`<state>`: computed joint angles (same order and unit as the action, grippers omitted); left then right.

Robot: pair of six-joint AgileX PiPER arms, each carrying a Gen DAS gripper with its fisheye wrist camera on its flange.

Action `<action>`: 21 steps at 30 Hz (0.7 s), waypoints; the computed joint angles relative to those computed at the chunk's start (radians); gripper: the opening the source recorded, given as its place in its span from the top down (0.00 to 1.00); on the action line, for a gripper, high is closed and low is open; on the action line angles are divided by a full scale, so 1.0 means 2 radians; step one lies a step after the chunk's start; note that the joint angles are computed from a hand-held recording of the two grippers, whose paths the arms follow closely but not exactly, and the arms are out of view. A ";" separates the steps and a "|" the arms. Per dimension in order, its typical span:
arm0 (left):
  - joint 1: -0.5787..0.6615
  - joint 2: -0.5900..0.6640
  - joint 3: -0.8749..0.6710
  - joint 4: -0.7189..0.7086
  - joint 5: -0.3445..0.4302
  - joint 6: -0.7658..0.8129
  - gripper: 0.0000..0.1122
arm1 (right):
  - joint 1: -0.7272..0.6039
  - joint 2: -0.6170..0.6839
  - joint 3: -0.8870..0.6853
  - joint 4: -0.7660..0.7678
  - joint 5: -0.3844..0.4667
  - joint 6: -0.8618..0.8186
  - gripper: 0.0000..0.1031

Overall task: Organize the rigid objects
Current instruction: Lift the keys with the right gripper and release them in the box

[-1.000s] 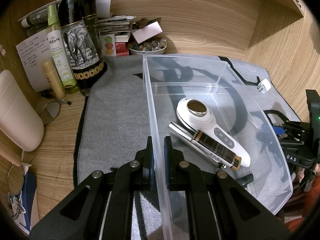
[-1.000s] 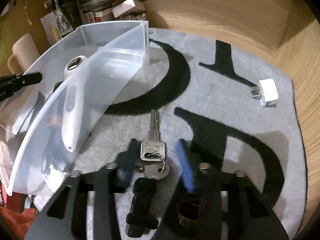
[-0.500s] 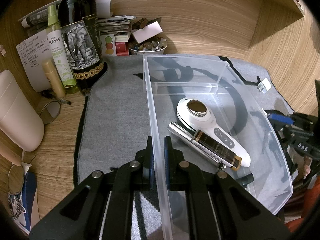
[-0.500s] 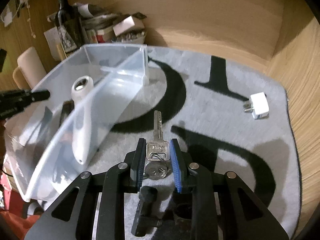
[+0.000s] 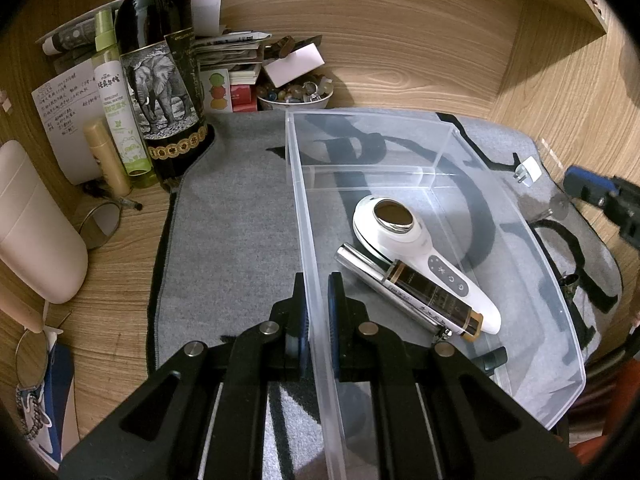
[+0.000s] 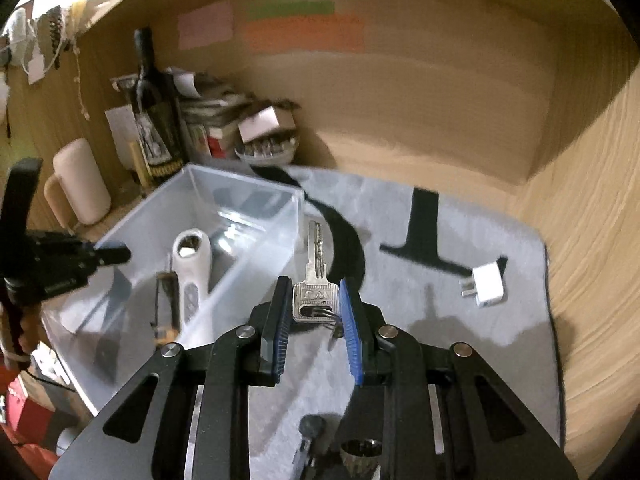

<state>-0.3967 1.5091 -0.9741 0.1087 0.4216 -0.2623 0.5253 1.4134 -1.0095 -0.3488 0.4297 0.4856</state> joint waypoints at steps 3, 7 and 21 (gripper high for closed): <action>0.000 0.000 0.000 0.000 0.000 0.000 0.93 | 0.006 -0.002 -0.013 0.000 0.000 -0.004 0.79; 0.000 0.000 0.000 0.001 0.000 -0.002 0.93 | 0.022 -0.003 -0.031 -0.013 0.000 0.003 0.79; -0.001 0.000 0.000 0.003 0.000 -0.004 0.93 | 0.072 0.037 -0.092 0.013 -0.013 -0.041 0.79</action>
